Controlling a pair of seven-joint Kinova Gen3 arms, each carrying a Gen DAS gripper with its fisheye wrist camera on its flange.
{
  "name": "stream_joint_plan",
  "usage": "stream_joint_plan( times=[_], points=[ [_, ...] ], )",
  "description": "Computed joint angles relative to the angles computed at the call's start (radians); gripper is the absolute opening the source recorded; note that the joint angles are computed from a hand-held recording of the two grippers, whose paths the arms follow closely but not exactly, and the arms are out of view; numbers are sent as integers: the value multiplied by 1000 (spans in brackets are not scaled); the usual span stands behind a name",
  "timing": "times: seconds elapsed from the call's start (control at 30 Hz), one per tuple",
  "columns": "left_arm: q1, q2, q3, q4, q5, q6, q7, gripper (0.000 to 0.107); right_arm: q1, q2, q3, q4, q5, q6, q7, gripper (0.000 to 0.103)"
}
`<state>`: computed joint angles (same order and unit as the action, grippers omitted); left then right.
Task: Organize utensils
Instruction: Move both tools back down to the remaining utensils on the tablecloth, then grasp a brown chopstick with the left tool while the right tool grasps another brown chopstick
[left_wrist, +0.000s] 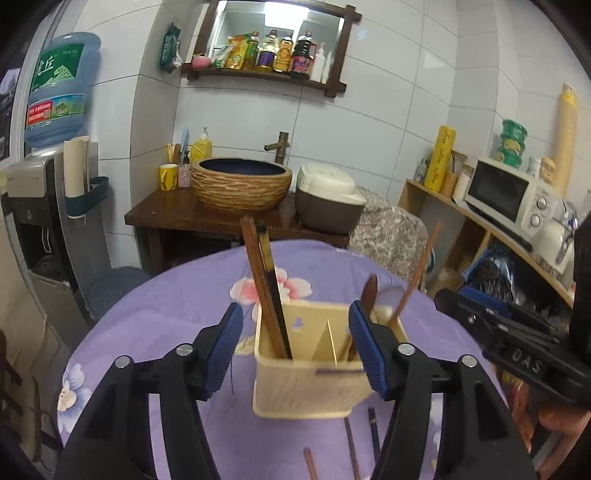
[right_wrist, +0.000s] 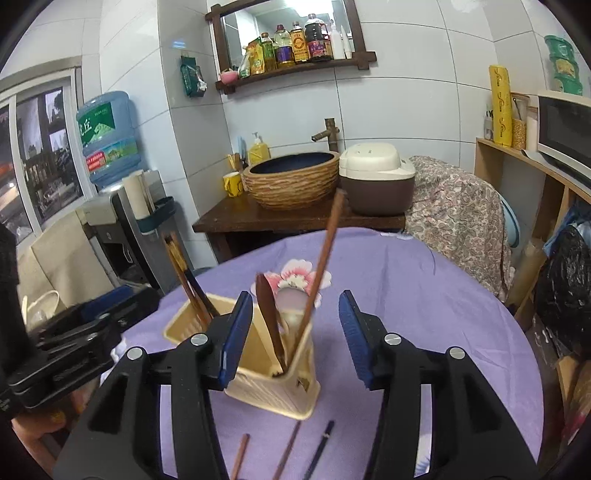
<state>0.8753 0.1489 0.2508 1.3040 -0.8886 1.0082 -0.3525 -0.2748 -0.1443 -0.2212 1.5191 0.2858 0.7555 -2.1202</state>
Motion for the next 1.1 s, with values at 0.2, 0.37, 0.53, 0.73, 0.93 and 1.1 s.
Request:
stream_joint_plan(
  times=[0.2,0.37,0.53,0.73,0.93,1.1],
  points=[
    [23,-46,31,133,6,23,102,66,13,-81,-69,138,91,48,-79,49],
    [8,-64,66,231,83,20,157,64,41,-160,-142,294,111,50,-166,49],
    [18,-88,103,343,157,-23,265,50,72,-214,-214,409,123,72,-259,49],
    [69,-13,140,290,191,12,186,43,71,-251,-207,465,71,58,-293,49],
    [160,67,78,220,190,86,146,34,98,-273,-246,475,69,68,-326,49],
    [225,125,46,154,147,197,127,9,99,-272,-248,469,58,72,-322,49]
  ],
)
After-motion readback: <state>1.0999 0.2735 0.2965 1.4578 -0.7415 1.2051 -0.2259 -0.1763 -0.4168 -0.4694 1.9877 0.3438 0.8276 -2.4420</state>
